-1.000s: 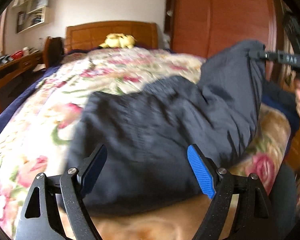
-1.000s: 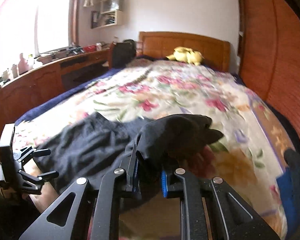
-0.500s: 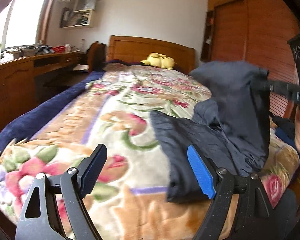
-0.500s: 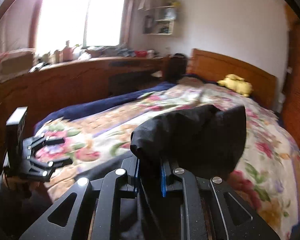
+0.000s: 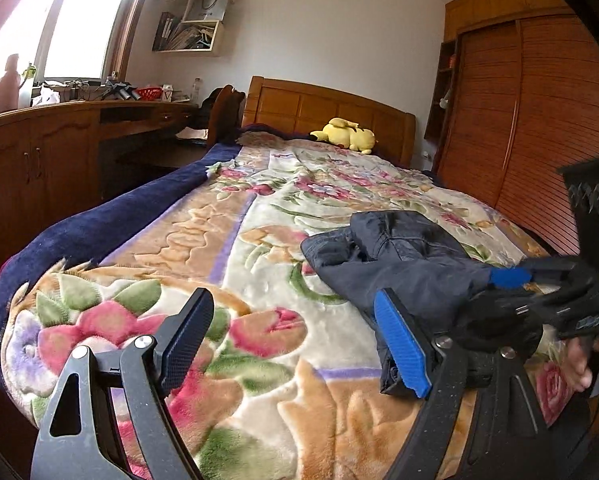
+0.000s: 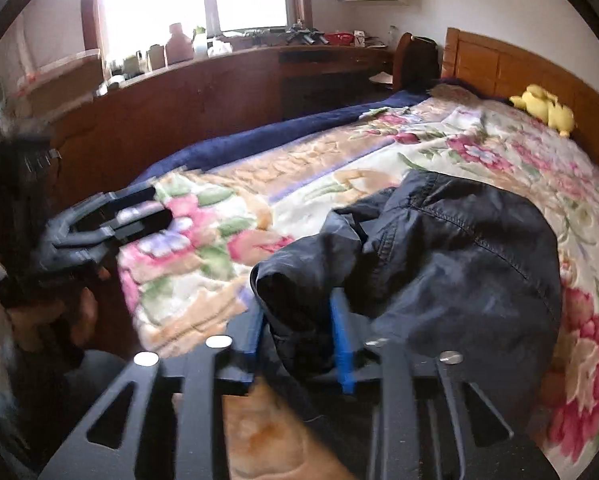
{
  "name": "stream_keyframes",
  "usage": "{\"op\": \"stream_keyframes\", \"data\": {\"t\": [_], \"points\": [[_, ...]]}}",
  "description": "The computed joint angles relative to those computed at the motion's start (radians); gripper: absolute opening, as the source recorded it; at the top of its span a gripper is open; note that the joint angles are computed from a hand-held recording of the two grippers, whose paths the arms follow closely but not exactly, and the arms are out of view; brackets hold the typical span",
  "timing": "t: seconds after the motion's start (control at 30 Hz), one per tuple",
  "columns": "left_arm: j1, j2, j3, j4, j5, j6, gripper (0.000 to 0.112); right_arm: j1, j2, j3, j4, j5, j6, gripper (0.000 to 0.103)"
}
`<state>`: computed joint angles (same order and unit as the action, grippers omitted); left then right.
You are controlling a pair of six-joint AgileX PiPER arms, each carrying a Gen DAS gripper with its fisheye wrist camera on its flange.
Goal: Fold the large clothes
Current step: 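Grasp the folded jacket bundle with the left gripper beside the right gripper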
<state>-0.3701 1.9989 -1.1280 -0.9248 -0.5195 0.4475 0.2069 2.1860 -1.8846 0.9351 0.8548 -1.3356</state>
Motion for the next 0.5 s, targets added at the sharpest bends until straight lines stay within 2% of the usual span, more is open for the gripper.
{"op": "stream_keyframes", "data": {"t": [0.03, 0.13, 0.27, 0.33, 0.4, 0.43, 0.5], "points": [[-0.002, -0.004, 0.007, 0.006, -0.005, -0.005, 0.083, -0.026, -0.023, 0.030, 0.040, 0.011, -0.043, 0.071], [-0.018, -0.003, -0.004, -0.003, -0.017, 0.011, 0.084, -0.078, -0.059, 0.044, 0.123, 0.045, -0.093, 0.075], [-0.045, -0.006, -0.035, -0.007, -0.025, 0.028, 0.084, -0.106, -0.059, 0.029, 0.157, -0.098, -0.124, 0.075], [-0.058, -0.003, -0.067, 0.004, -0.016, 0.035, 0.084, -0.094, -0.027, 0.008, 0.100, -0.185, -0.087, 0.075], [-0.074, 0.011, -0.121, -0.027, 0.005, 0.093, 0.084, -0.091, 0.055, -0.098, -0.022, -0.151, 0.045, 0.075], [-0.088, 0.030, -0.170, -0.084, 0.019, 0.174, 0.084, -0.078, 0.094, -0.139, -0.080, -0.130, 0.102, 0.075], [-0.108, 0.067, -0.246, -0.195, 0.027, 0.322, 0.084, -0.056, 0.123, -0.137, -0.126, -0.143, 0.120, 0.075]]}}
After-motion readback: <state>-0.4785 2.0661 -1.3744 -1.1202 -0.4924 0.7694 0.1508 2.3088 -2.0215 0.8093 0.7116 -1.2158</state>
